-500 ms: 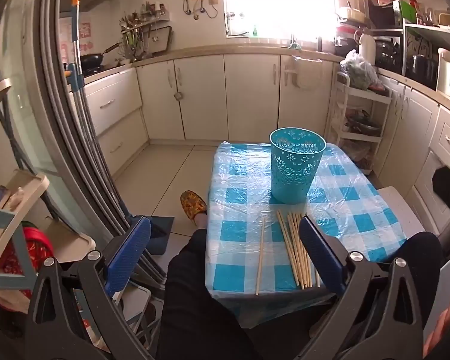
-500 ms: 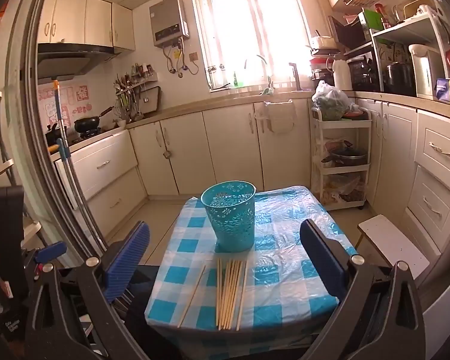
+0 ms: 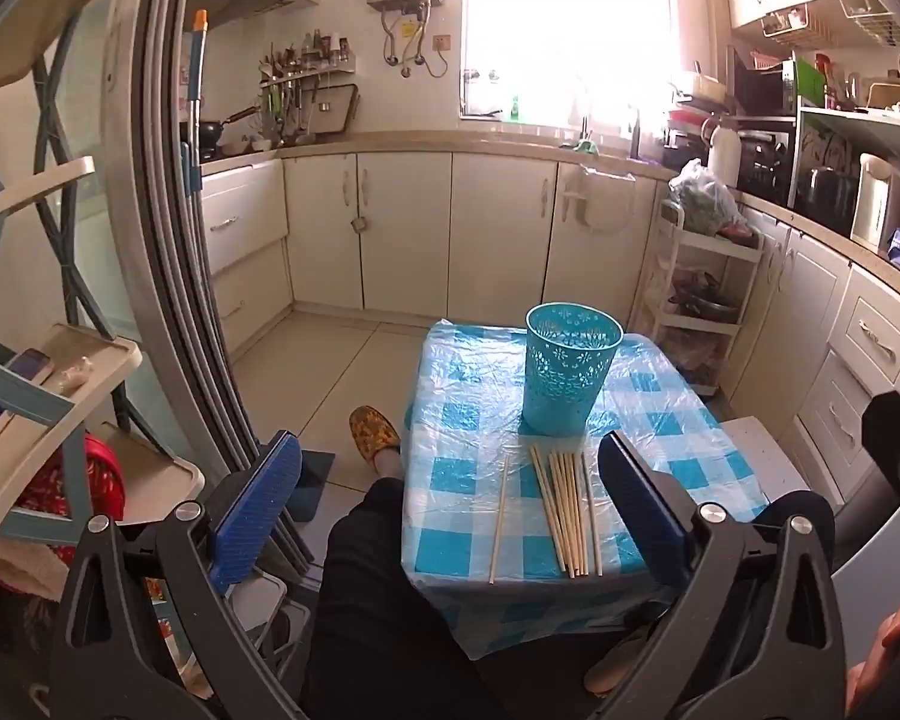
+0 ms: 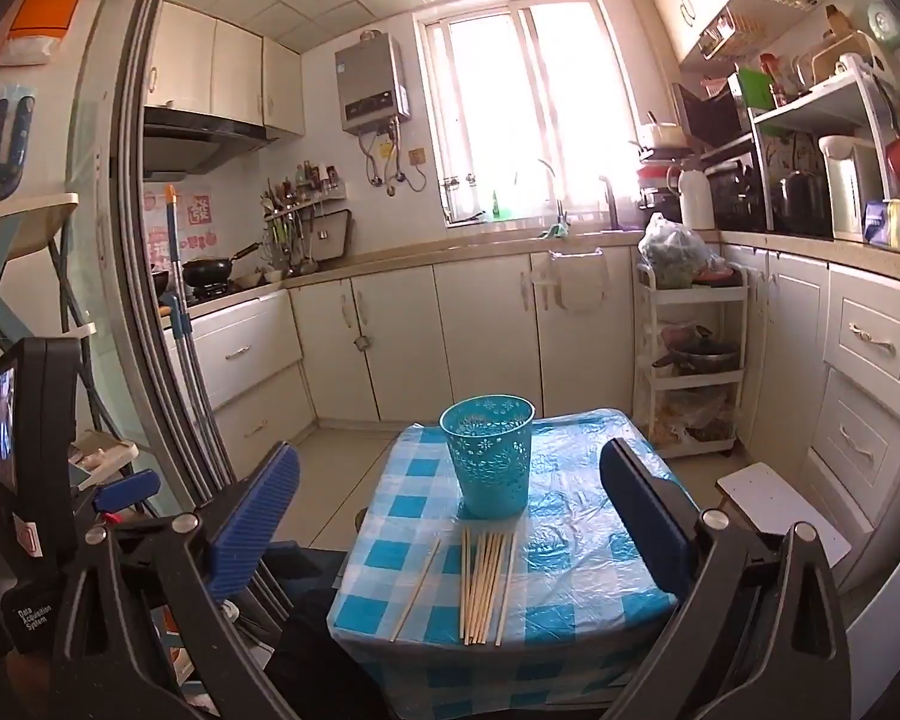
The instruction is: Organize utensils
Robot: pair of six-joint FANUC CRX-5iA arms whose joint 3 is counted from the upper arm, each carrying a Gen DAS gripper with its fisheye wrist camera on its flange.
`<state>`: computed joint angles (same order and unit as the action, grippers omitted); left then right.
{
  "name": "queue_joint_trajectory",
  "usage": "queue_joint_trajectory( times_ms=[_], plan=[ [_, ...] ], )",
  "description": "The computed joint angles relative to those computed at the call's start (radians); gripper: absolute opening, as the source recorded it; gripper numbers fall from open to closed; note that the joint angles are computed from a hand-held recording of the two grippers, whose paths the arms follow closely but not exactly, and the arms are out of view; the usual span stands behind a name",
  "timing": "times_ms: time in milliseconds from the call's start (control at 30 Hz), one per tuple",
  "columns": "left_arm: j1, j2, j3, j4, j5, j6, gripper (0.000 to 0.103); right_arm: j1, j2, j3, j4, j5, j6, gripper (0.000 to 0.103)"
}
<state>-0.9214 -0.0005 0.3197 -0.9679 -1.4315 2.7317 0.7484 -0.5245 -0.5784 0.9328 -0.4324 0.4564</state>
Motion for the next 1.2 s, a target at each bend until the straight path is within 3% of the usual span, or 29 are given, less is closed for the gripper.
queue_joint_trajectory(
  times_ms=[300,1200],
  plan=[
    [-0.04,0.011,0.053,-0.045,-0.047,-0.025,0.095,-0.007,-0.037,-0.028,0.056,0.026,-0.052,0.096],
    [-0.052,0.011,0.056,-0.05,-0.042,-0.016,0.095,-0.002,-0.049,-0.042,0.07,0.03,-0.06,0.096]
  ],
)
